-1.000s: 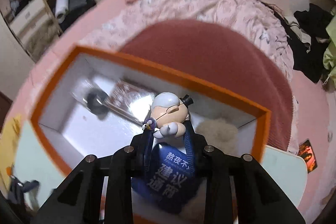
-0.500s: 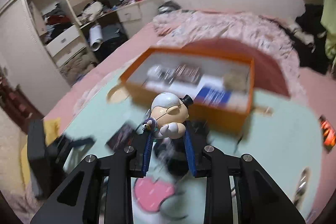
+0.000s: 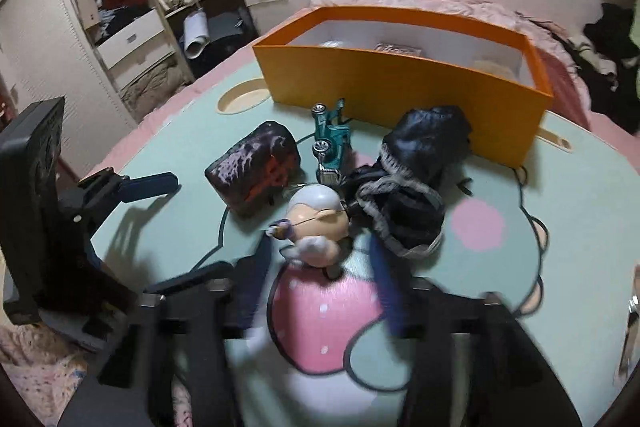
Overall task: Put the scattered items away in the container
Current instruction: 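Set the figurine on the table beside the lace cloth and open the right gripper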
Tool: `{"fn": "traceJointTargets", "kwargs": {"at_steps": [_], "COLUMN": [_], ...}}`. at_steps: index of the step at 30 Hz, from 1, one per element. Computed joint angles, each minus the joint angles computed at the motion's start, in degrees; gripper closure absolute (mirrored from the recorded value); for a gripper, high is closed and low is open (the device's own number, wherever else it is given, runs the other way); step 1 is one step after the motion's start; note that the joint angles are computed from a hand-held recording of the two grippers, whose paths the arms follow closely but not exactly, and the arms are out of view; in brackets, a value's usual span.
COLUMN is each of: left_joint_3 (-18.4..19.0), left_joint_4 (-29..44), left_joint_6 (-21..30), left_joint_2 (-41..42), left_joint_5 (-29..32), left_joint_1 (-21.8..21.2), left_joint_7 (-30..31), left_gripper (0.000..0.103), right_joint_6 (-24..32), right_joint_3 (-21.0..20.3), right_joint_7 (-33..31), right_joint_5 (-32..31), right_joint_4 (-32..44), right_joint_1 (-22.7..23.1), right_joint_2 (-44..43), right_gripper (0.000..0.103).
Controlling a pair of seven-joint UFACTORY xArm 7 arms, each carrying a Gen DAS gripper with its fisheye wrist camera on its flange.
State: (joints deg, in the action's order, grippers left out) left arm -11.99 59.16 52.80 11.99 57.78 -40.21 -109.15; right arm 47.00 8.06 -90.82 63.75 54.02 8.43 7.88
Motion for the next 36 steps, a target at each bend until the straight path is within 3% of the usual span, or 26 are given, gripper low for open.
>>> {"fn": "traceJointTargets", "kwargs": {"at_steps": [1,5,10,14,20,36], "left_joint_3": [0.0,0.0,0.0,0.0,0.1,-0.1], "left_joint_4": [0.0,-0.1,-0.2,0.0,-0.2,0.6], "left_joint_6": [0.0,0.0,-0.1,-0.1,-0.2,1.0], "left_joint_2": [0.0,-0.1,-0.1,0.2,0.1,0.2], "left_joint_5": [0.0,0.0,0.1,0.1,0.2,-1.3], "left_joint_1": [0.0,0.0,0.0,0.0,0.0,0.0], "left_joint_7": [0.0,0.0,0.1,0.0,0.0,1.2], "left_gripper": [0.0,0.0,0.0,0.0,0.0,0.0], "right_joint_6": [-0.7,-5.6,-18.2,-17.6,-16.6,-16.0], "right_joint_3": [0.0,-0.8,-0.2,-0.7,-0.4,-0.7], "right_joint_7": [-2.0,-7.5,-6.6,-3.6,-4.1,-5.2], "right_joint_5": [2.0,7.2,9.3,7.9,7.0,7.5], "right_joint_4": [-1.5,-6.4,-10.2,-8.5,-8.1,-9.3], "right_joint_1": [-0.3,0.2,3.7,3.9,3.5,3.0], "right_joint_2": [-1.2,-5.6,-6.5,-4.8,-4.2,-5.0], "right_gripper": [0.027,0.027,0.026,0.015,0.003,0.001]}}
